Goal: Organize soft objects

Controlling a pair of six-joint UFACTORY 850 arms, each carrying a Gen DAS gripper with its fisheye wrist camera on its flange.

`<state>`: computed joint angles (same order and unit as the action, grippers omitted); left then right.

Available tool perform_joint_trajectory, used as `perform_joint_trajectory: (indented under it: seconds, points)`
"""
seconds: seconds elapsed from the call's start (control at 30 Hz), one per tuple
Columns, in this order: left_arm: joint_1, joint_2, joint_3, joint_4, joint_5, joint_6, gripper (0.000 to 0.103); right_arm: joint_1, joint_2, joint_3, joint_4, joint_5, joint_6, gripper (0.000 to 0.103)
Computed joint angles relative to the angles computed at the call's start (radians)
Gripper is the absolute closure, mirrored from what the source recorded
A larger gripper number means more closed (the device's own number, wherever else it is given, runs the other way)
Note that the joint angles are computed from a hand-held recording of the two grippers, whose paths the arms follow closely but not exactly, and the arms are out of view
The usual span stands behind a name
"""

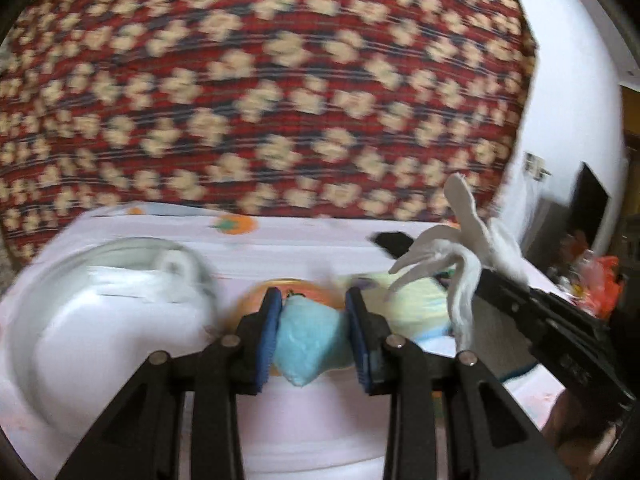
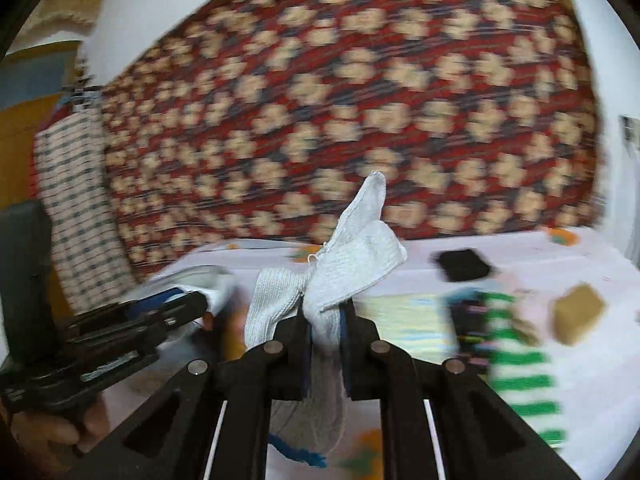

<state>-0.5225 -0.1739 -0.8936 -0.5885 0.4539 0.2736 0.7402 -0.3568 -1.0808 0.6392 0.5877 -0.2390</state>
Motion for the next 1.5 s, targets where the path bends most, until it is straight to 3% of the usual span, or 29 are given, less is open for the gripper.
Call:
perform_joint_trajectory:
  seconds: [0.23,0.43,0.8,1.0,1.2,1.5]
  points:
    - [-0.048,-0.107,-0.119,0.139,-0.079,-0.126,0.071,-0.080,0.055,0.085,0.045,-0.016,0.025,0.090]
    - [-0.070,-0.128,-0.148,0.085,-0.091,-0.059,0.071,-0.081,0.069,0.102,0.080,0.011,-0.003,0.090]
    - [-0.073,-0.161,-0.167,0.165,-0.153,-0.109,0.071,-0.091,0.038,0.090,0.185,-0.063,-0.065,0.090]
    - [-0.079,-0.180,-0.191,0.079,-0.173,-0.023,0.071,-0.097,0.045,0.096,0.195,-0.054,-0.070,0.090]
    - [-0.089,-0.183,-0.193,-0.086,-0.154,0.159,0.071,-0.093,0.052,0.104,0.171,-0.054,-0.054,0.090]
    - [-0.072,-0.152,-0.153,-0.085,-0.138,0.160,0.071,-0.055,0.047,0.098,0.165,-0.037,-0.071,0.090]
